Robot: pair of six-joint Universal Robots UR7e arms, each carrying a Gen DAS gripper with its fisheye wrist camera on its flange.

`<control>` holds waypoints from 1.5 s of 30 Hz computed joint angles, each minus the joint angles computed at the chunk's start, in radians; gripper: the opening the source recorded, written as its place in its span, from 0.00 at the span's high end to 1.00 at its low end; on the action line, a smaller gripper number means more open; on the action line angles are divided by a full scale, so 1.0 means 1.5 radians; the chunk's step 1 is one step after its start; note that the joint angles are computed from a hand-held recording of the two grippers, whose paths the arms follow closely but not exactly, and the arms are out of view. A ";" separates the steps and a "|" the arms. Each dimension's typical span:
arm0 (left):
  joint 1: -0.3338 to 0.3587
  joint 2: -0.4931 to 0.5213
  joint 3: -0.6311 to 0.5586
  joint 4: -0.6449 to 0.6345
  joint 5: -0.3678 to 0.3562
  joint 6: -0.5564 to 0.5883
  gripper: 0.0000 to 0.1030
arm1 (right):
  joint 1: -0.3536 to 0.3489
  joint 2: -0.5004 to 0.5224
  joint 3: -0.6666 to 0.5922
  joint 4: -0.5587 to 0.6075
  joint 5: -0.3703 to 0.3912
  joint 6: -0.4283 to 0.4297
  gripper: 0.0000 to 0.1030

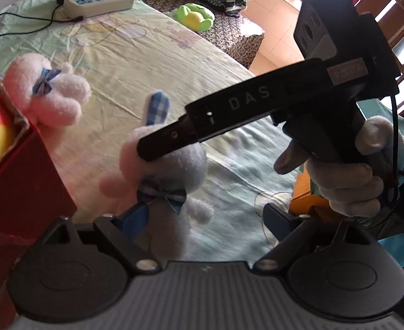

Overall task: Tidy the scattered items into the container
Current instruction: 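Lift the white plush bunny off the bed with both grippers, then carry the white bunny with both grippers over the red box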

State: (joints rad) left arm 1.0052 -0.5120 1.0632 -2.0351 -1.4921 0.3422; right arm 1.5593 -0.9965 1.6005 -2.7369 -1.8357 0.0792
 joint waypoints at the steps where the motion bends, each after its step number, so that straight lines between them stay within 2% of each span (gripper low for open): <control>1: -0.002 0.003 0.002 -0.007 0.012 -0.001 0.12 | -0.001 0.009 -0.014 0.013 0.001 -0.021 0.36; 3: -0.004 0.002 0.008 -0.020 0.029 -0.004 0.12 | 0.003 0.019 -0.032 0.021 -0.016 -0.037 0.35; 5: -0.003 -0.005 0.016 -0.035 0.033 -0.012 0.12 | -0.002 0.007 -0.020 0.002 0.005 -0.022 0.35; 8: 0.001 -0.015 0.031 -0.066 0.027 -0.027 0.12 | -0.020 -0.035 0.030 -0.048 0.066 0.041 0.32; 12: 0.005 0.009 0.006 -0.061 0.028 -0.056 0.12 | -0.032 -0.060 0.066 -0.044 0.092 0.119 0.31; 14: 0.003 0.023 -0.004 -0.055 0.035 -0.061 0.12 | -0.035 -0.058 0.069 -0.027 0.103 0.132 0.31; 17: -0.005 0.027 0.003 -0.070 0.054 -0.049 0.13 | -0.032 -0.039 0.061 -0.033 0.083 0.140 0.31; 22: -0.013 0.032 0.008 -0.088 0.076 -0.050 0.21 | -0.051 -0.022 0.056 -0.034 0.123 0.177 0.37; 27: -0.015 0.013 0.034 -0.092 0.051 -0.055 0.40 | -0.037 -0.032 0.054 -0.029 0.088 0.132 0.43; 37: -0.035 -0.027 0.087 -0.200 0.010 -0.052 0.43 | 0.006 -0.069 0.061 -0.055 0.029 0.060 0.45; 45: -0.042 -0.086 0.133 -0.331 0.008 -0.045 0.43 | 0.073 -0.044 -0.008 -0.070 0.005 -0.039 0.45</control>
